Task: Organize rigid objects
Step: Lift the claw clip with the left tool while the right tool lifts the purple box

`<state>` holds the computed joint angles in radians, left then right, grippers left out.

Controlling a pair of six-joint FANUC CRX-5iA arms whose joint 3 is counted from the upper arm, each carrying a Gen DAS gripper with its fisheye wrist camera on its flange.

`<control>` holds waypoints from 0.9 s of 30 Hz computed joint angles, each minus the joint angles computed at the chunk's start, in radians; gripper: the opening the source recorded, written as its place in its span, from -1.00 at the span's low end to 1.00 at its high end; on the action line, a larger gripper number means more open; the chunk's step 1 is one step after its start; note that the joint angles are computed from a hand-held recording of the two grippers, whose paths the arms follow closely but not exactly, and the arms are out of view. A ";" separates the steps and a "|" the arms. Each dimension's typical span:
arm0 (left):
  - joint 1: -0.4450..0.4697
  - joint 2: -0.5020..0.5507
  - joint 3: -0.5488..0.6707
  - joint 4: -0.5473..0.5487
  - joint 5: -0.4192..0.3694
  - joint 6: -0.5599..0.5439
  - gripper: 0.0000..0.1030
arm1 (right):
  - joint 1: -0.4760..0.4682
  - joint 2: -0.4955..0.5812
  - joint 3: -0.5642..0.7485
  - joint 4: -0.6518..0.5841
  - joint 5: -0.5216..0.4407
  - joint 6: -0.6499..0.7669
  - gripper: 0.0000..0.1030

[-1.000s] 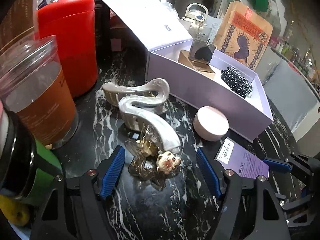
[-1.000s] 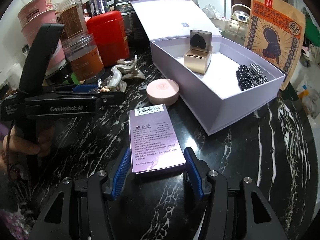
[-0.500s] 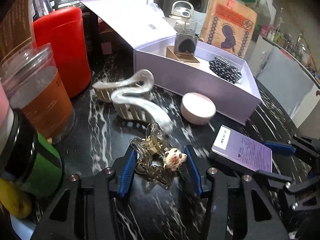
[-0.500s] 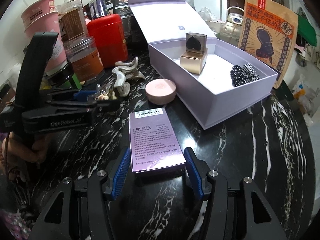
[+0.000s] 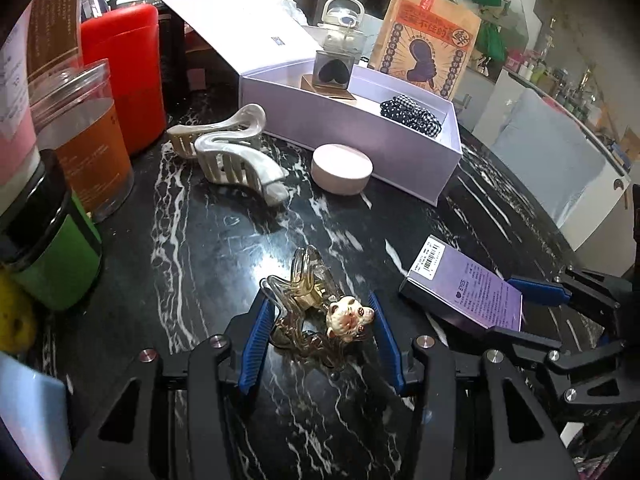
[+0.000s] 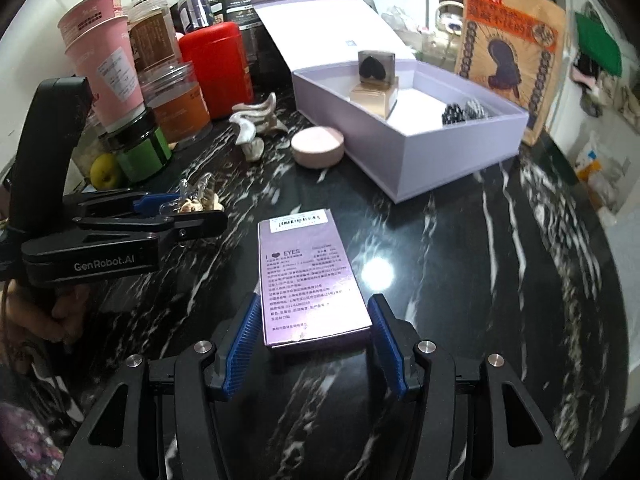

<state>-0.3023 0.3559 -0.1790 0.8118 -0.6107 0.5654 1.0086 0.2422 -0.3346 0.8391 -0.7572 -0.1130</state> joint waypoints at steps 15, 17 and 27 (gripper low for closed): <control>0.021 -0.022 -0.035 0.020 0.021 0.028 -0.06 | -0.026 0.087 0.108 -0.047 0.004 0.152 0.29; 0.021 -0.019 -0.028 0.008 0.020 0.041 -0.06 | -0.019 0.097 0.115 -0.033 -0.023 0.147 0.00; -0.003 -0.039 -0.032 0.020 0.039 0.010 -0.06 | -0.013 0.057 0.070 0.008 -0.015 0.060 -0.01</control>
<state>-0.3049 0.3169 -0.2109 0.8317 -0.5714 0.5758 0.9957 0.2997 -0.2648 0.8468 -0.7721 -0.0528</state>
